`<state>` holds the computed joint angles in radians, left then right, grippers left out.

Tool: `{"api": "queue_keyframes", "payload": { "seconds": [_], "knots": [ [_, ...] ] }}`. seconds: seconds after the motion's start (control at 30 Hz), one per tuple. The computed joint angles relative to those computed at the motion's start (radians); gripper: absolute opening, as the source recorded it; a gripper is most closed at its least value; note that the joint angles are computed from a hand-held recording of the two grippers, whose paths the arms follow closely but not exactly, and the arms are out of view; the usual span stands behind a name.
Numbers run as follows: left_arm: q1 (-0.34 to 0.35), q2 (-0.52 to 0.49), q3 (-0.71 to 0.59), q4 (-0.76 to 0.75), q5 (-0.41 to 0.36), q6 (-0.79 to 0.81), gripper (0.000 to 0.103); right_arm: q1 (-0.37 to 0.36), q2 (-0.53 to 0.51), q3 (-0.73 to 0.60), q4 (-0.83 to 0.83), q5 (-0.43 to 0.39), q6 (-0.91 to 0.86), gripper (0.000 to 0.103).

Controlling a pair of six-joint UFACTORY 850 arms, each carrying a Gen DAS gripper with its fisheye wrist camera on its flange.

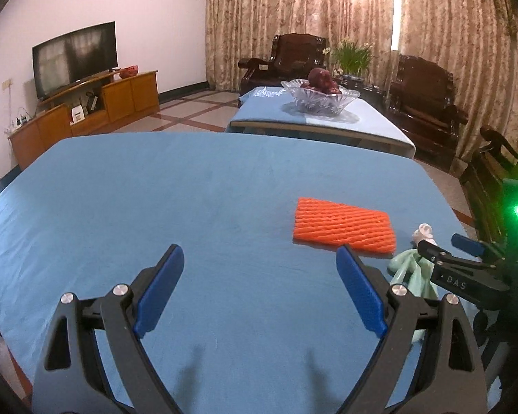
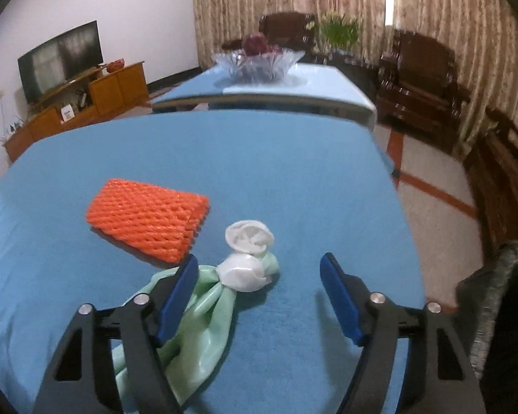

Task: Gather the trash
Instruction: 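Grasp the orange foam net pad with the left tool while the right tool grasps the green glove, then carry the pad and glove over the black bin and open both tools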

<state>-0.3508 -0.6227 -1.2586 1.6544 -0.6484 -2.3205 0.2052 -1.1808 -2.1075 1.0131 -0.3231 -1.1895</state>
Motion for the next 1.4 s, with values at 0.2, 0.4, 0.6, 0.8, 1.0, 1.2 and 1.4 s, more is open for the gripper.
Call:
{"api": "queue_keyframes", "payload": {
  "seconds": [0.2,0.4,0.6,0.8,1.0,1.2,1.4],
  "knots": [
    [0.014,-0.034,-0.034,-0.004,0.028,0.028,0.087,0.0,-0.06,-0.11,-0.205,-0.084,0.222,0.062],
    [0.018,-0.069,-0.079,-0.018,0.047,0.067,0.087,-0.012,-0.094,-0.171,-0.19,-0.191,0.226,0.046],
    [0.026,-0.12,-0.158,-0.051,0.077,0.126,0.087,-0.028,-0.095,-0.186,-0.144,-0.236,0.174,0.042],
    [0.053,-0.201,-0.267,-0.113,0.158,0.216,0.087,-0.043,-0.118,-0.253,-0.159,-0.255,0.185,0.042],
    [0.078,-0.297,-0.404,-0.322,0.203,0.425,0.087,-0.052,-0.161,-0.33,-0.195,-0.266,0.21,0.042],
    [0.102,-0.333,-0.454,-0.454,0.301,0.514,0.057,-0.054,-0.206,-0.401,-0.243,-0.286,0.27,0.042],
    [0.082,-0.355,-0.503,-0.482,0.305,0.577,0.014,-0.056,-0.183,-0.353,-0.224,-0.27,0.258,0.042]
  ]
}}
